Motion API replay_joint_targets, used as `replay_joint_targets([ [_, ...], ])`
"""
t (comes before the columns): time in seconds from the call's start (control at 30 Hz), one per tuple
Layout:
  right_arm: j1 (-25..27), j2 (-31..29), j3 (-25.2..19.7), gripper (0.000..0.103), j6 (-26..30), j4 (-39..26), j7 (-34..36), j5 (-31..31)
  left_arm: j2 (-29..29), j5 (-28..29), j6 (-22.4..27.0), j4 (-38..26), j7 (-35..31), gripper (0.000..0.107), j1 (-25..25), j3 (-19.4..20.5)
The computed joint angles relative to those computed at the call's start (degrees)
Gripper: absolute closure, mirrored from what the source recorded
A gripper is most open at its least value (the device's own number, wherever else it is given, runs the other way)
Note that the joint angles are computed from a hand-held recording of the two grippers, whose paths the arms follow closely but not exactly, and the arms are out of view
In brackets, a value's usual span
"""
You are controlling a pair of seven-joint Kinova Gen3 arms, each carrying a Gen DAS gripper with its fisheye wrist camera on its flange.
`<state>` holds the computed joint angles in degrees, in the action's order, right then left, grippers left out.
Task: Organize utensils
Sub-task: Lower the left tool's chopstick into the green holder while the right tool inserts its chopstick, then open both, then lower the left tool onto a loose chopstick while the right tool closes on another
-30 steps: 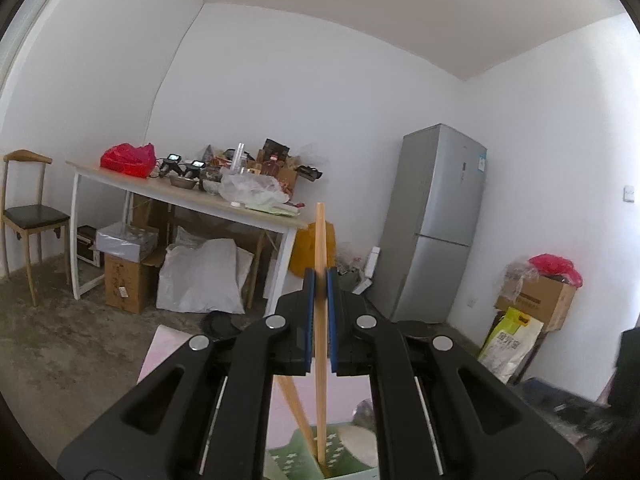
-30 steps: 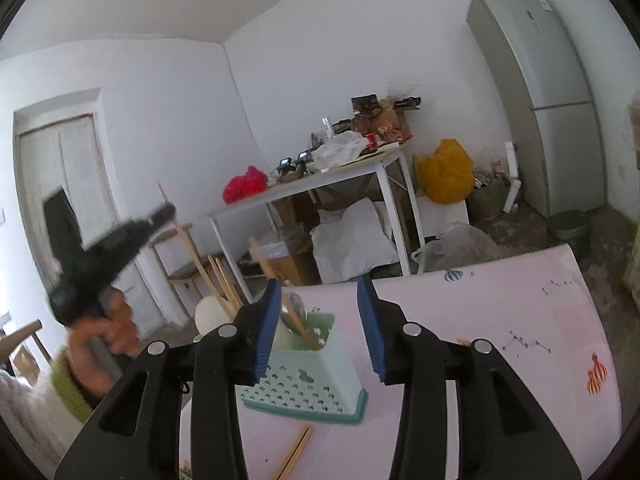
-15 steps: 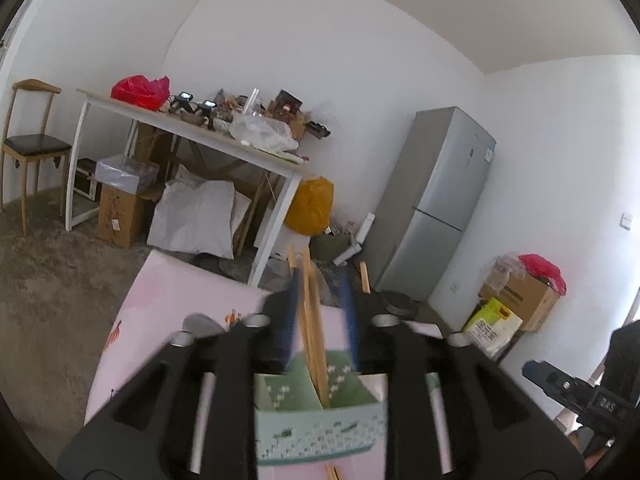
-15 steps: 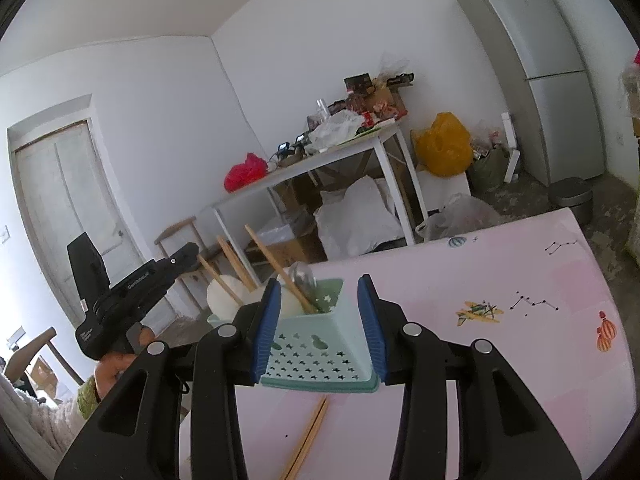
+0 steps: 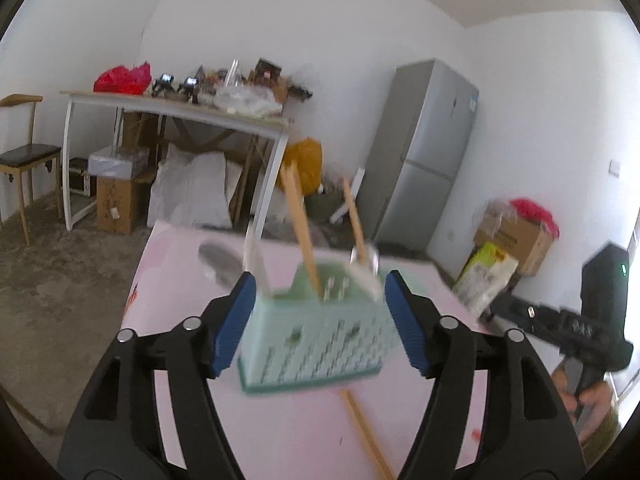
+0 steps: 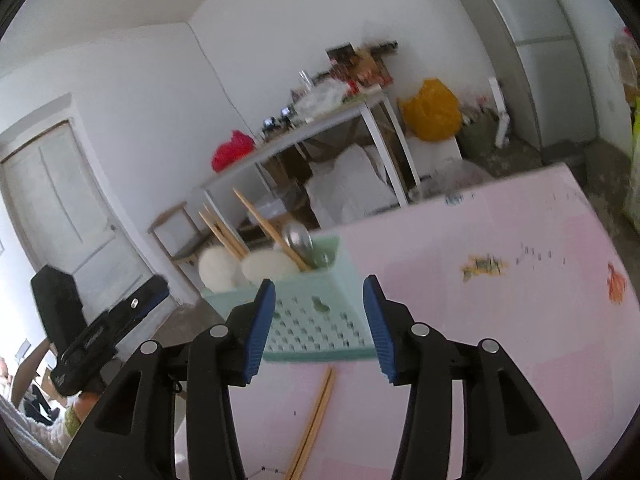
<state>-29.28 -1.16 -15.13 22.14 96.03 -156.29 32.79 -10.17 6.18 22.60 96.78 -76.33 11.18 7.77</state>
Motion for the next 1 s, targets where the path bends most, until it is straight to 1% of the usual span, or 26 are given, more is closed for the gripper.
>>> replay_joint_targets([
  [0.03, 0.9, 0.2, -1.0, 0.058, 0.7, 0.0, 1.5, -2.3, -0.2, -0.1, 1.7, 0.2, -0.1, 0.042, 0.2, -0.2],
  [0.1, 5.1, 1.4, -5.7, 0.058, 2.8, -0.9, 4.9, -7.0, -0.6, -1.9, 5.5, 0.7, 1.0, 0.041, -0.7, 1.3],
  [0.13, 7.0, 2.5, -8.3, 0.058, 4.8, -1.9, 6.8, -9.3, -0.5, -3.2, 7.8, 0.5, 2.0, 0.041, -0.9, 1.9],
  [0.17, 8.2, 3.6, -10.0, 0.058, 6.5, -3.0, 8.8, -11.7, -0.2, -5.4, 10.1, 0.6, 3.8, 0.041, -1.9, 3.6],
  [0.2, 8.5, 4.5, -10.5, 0.058, 7.6, -3.6, 10.8, -14.0, 0.1, -7.7, 12.3, 0.4, 5.9, 0.041, -2.4, 4.8],
  [0.23, 7.7, 5.7, -10.3, 0.058, 9.6, -4.7, 12.9, -16.3, 0.4, -9.7, 14.5, 0.3, 7.5, 0.041, -2.6, 5.8],
  [0.27, 5.8, 7.2, -9.2, 0.058, 11.9, -5.9, 15.1, -18.6, 0.8, -11.0, 16.0, 0.1, 8.4, 0.041, -2.3, 6.0],
  [0.33, 0.5, 9.0, -4.7, 0.058, 15.6, -7.8, 18.3, -21.8, 1.6, -15.1, 19.8, -0.2, 11.5, 0.041, -2.0, 7.5],
  [0.4, -4.8, 11.1, -1.1, 0.064, 20.1, -10.3, 18.6, -21.4, 2.2, -17.7, 22.6, -0.4, 13.7, 0.041, -1.1, 7.8],
  [0.43, -7.4, 12.3, 1.0, 0.066, 22.4, -11.8, 19.4, -21.7, 2.5, -18.2, 23.4, -0.6, 14.0, 0.041, -0.5, 7.5],
  [0.47, -9.0, 13.2, 2.2, 0.071, 24.1, -12.8, 19.6, -21.9, 2.7, -18.2, 24.4, -0.7, 13.9, 0.041, 0.1, 7.0],
  [0.53, -10.0, 14.2, 2.9, 0.075, 25.5, -13.6, 20.0, -22.7, 2.6, -18.8, 25.3, -0.5, 14.6, 0.041, 1.0, 6.7],
  [0.6, -11.4, 15.0, 3.8, 0.083, 27.4, -14.5, 19.0, -21.9, 2.1, -18.7, 25.4, 0.2, 14.5, 0.041, 1.7, 6.2],
  [0.67, -11.4, 15.6, 4.1, 0.087, 28.0, -14.9, 19.2, -22.7, 1.8, -18.2, 25.4, 0.4, 13.8, 0.041, 2.2, 5.5],
  [0.7, -11.6, 15.6, 4.2, 0.09, 27.6, -14.5, 19.1, -22.7, 1.8, -18.5, 25.6, 0.4, 14.4, 0.041, 2.2, 6.2],
  [0.73, -11.9, 15.7, 4.4, 0.09, 27.8, -14.7, 19.1, -22.4, 1.6, -18.1, 25.4, 0.6, 14.0, 0.041, 2.5, 5.9],
  [0.8, -12.7, 16.3, 4.6, 0.096, 28.9, -15.9, 19.0, -21.8, 1.3, -17.1, 25.1, 0.9, 13.0, 0.041, 2.9, 5.5],
  [0.9, -14.3, 16.8, 5.4, 0.096, 31.5, -17.7, 17.3, -19.6, 1.1, -14.7, 24.1, 1.1, 10.9, 0.041, 3.4, 4.8],
  [1.0, -14.5, 15.9, 5.9, 0.097, 31.7, -16.6, 15.1, -18.7, 1.0, -11.1, 22.5, 1.4, 7.5, 0.041, 4.0, 3.8],
])
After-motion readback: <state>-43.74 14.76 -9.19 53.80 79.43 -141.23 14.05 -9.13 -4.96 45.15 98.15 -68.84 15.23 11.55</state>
